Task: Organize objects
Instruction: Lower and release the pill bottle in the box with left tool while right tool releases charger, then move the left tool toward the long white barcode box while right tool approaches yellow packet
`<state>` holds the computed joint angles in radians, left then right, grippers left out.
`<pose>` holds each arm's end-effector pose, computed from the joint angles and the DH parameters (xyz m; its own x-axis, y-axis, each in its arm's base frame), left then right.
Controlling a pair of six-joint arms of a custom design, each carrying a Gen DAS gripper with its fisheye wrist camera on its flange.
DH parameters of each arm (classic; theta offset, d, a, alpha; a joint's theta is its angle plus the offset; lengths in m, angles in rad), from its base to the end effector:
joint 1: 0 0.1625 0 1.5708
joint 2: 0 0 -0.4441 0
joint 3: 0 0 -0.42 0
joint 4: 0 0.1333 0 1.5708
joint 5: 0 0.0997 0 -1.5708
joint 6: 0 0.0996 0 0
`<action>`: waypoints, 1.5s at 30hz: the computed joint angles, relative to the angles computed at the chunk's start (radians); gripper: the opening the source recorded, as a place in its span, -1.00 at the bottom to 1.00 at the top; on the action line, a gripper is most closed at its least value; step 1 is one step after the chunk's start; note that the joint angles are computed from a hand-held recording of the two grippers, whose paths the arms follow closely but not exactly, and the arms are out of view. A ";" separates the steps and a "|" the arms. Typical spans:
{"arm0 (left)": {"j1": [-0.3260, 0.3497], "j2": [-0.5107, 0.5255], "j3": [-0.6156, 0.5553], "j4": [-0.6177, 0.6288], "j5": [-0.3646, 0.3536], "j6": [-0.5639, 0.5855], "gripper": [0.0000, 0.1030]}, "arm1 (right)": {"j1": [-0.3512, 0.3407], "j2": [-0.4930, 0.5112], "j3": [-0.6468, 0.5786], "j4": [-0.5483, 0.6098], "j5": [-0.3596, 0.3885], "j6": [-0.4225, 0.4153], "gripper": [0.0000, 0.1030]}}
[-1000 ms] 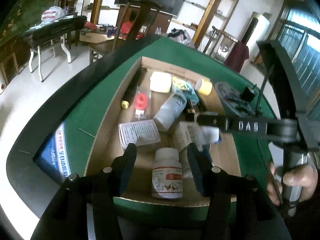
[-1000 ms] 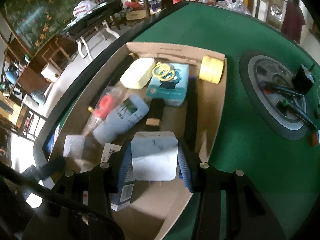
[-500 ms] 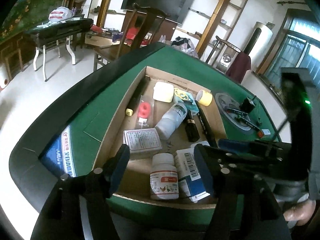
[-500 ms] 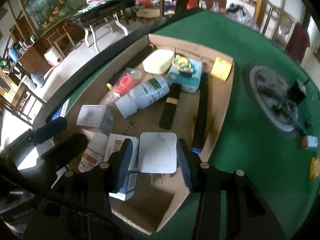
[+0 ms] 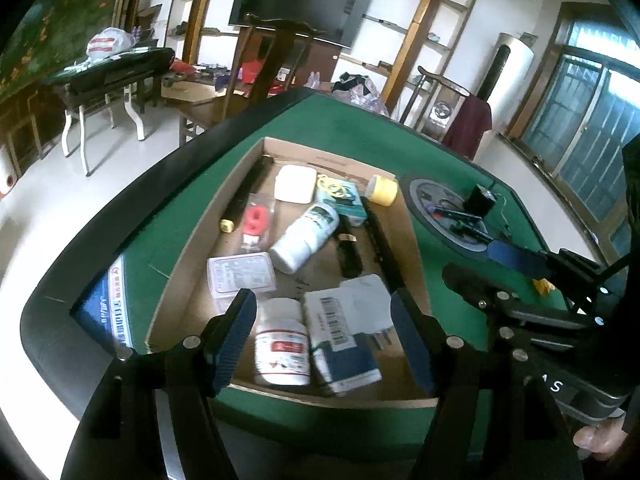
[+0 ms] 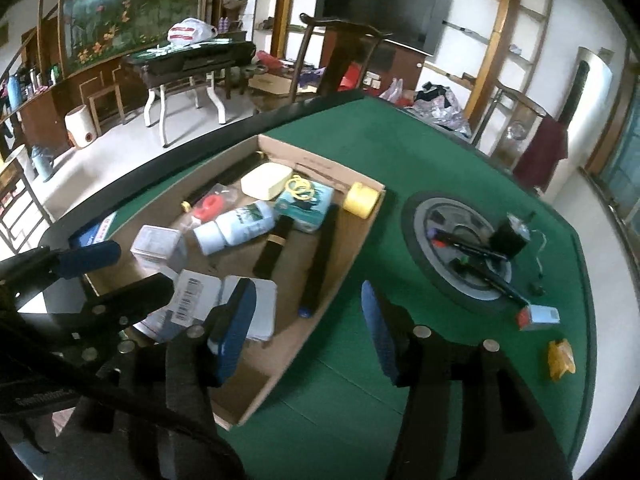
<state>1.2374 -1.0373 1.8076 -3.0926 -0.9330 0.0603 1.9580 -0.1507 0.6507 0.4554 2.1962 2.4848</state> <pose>-0.0323 -0.6817 0.2620 -0.8762 -0.0794 -0.4754 0.2924 0.6965 -0.6553 0.3613 -0.6873 -0.0957 -0.5073 -0.4563 0.7311 -0.7805 0.6029 -0.1653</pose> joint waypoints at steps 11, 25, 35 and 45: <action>-0.061 0.032 -0.002 0.022 0.045 0.004 0.24 | -0.036 -0.135 0.193 -0.133 -0.007 0.007 0.04; -0.139 0.120 -0.070 0.061 0.089 0.060 0.24 | -0.106 -0.254 0.319 -0.214 -0.008 0.041 0.04; -0.186 0.197 -0.229 0.128 0.018 0.140 0.24 | -0.247 -0.413 0.337 -0.207 -0.066 0.311 0.06; -0.178 0.468 -0.630 0.334 -0.083 0.241 0.45 | -0.402 -0.526 0.416 -0.309 -0.197 0.520 0.15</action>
<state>1.0590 -0.5692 1.1774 -2.7589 -1.0164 0.3010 1.5555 -0.6769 1.0667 0.1460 1.9994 3.0046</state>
